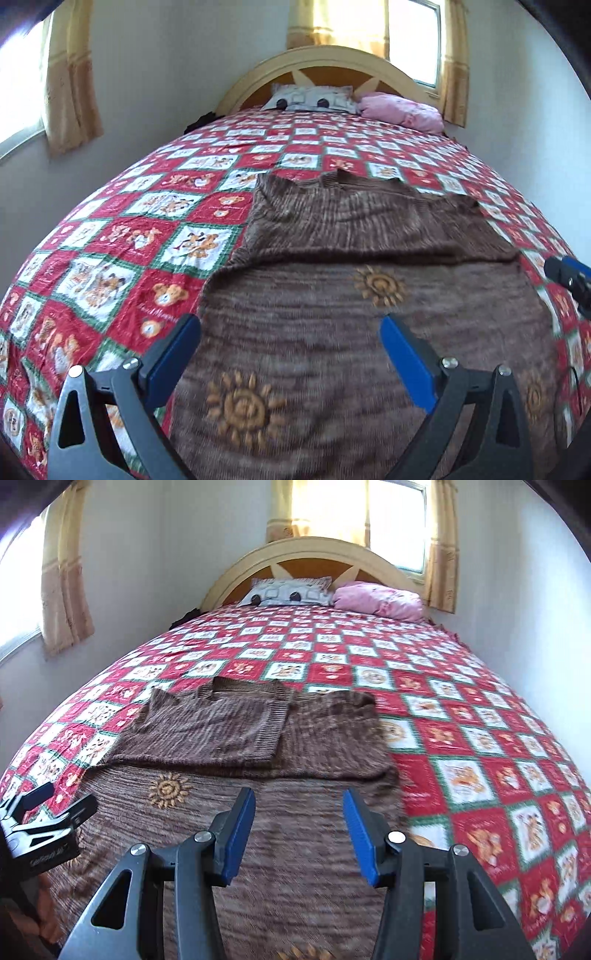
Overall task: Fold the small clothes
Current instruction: 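Release the folded sweater and smooth it with both tools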
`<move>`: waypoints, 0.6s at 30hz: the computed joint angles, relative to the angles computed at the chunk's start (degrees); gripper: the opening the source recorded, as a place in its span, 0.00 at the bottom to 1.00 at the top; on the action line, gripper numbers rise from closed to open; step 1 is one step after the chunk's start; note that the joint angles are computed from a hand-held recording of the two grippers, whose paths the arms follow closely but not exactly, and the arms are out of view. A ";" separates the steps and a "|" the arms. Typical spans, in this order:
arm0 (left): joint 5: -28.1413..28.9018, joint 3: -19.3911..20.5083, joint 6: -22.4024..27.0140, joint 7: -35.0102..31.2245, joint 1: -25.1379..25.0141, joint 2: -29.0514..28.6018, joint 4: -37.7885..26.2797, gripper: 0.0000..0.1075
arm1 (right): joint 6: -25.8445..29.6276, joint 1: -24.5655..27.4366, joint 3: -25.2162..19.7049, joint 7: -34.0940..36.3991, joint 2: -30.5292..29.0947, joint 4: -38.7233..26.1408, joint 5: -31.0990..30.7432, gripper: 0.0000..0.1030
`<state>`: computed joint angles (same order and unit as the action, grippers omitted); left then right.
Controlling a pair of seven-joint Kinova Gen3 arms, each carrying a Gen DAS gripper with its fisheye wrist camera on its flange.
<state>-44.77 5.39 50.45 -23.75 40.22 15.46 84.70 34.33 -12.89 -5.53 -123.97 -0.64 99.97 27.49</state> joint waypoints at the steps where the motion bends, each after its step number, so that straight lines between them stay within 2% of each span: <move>1: -0.30 0.07 -0.32 0.39 0.31 -0.56 0.71 0.93 | -0.13 0.09 0.01 -0.62 -0.97 0.83 0.25 0.50; 8: -1.53 1.95 -0.97 2.97 1.64 -2.91 1.87 0.93 | 1.71 2.62 -3.33 -7.14 -7.48 5.05 5.89 0.50; 12: -5.90 3.43 -0.19 4.07 3.89 -4.17 2.26 0.93 | 3.00 5.10 -5.51 -7.43 -12.02 6.54 7.00 0.50; 15: -8.92 4.74 0.74 4.04 5.34 -4.95 2.44 0.94 | 4.67 6.55 -5.87 -3.86 -15.84 6.99 6.32 0.50; 18: -12.25 5.89 3.45 4.19 6.94 -5.04 1.59 0.96 | 7.23 7.79 -3.95 2.91 -21.23 7.03 4.46 0.50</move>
<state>-57.02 11.28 53.90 -19.57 47.16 10.43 86.29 41.56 -5.11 -9.49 -121.06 -21.87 106.99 31.94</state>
